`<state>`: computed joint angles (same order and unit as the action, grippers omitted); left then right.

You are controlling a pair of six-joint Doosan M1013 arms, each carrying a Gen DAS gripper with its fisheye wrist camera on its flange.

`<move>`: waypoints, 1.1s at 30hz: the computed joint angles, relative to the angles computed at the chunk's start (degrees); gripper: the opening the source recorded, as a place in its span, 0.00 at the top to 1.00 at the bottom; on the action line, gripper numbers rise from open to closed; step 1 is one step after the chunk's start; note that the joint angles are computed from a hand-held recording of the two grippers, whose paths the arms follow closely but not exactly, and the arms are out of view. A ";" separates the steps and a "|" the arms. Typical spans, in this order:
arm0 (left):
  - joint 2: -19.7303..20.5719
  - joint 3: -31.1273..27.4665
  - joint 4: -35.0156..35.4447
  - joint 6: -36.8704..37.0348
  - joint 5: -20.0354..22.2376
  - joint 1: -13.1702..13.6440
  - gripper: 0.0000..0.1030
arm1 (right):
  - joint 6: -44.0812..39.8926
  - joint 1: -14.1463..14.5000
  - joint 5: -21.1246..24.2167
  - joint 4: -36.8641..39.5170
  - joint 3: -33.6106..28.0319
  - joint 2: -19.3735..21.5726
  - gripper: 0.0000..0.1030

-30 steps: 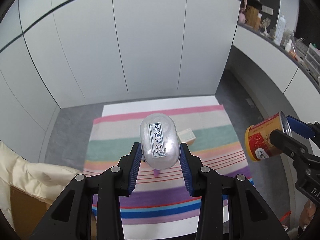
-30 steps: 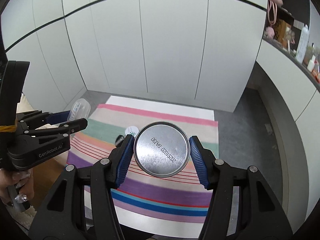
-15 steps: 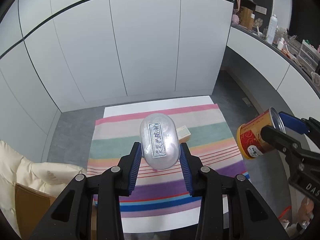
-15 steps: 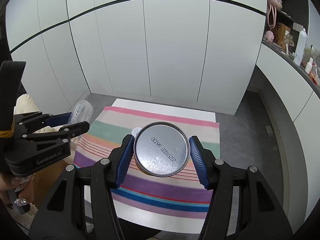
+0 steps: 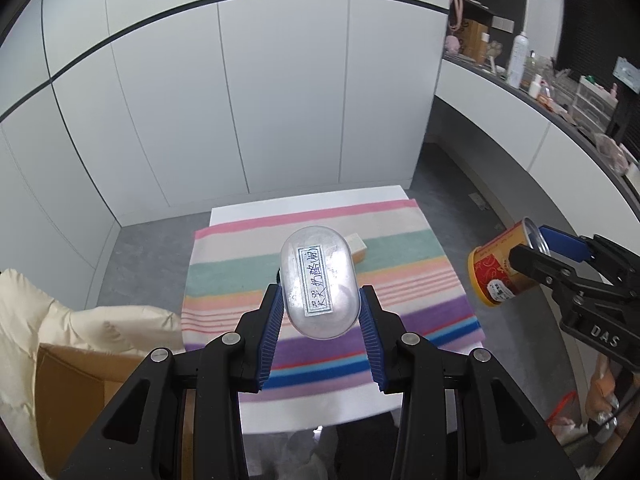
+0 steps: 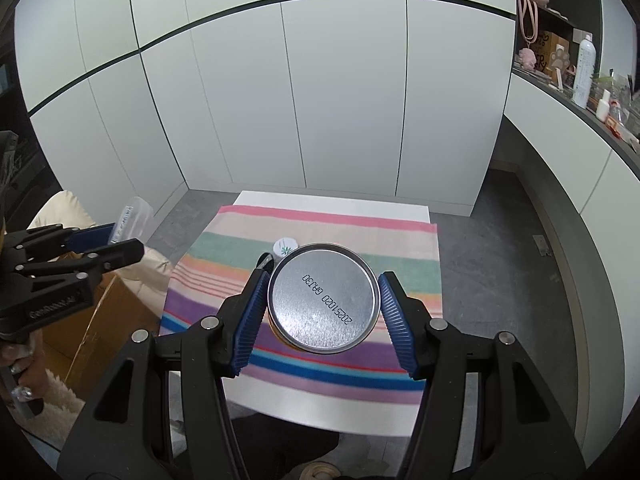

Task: Organize objects
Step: 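Lift and carry the can and oval case with both tools toward the box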

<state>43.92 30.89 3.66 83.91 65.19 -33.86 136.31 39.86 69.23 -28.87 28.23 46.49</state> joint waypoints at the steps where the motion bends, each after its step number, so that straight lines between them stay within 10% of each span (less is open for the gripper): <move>1: -1.09 1.88 0.28 -0.04 -0.62 -0.17 0.62 | 1.01 0.29 -0.69 -0.25 2.01 -1.10 0.43; 15: -11.40 20.36 1.59 -1.46 -7.21 -1.82 0.62 | 12.37 3.28 -3.23 -2.22 18.78 -9.36 0.43; 33: -14.26 26.22 -0.98 1.02 -7.51 -1.62 0.62 | 19.29 5.33 -4.24 1.00 28.75 -14.45 0.43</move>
<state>29.65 57.12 2.68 84.93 57.68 -35.47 155.60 45.19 64.98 -27.87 56.98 32.05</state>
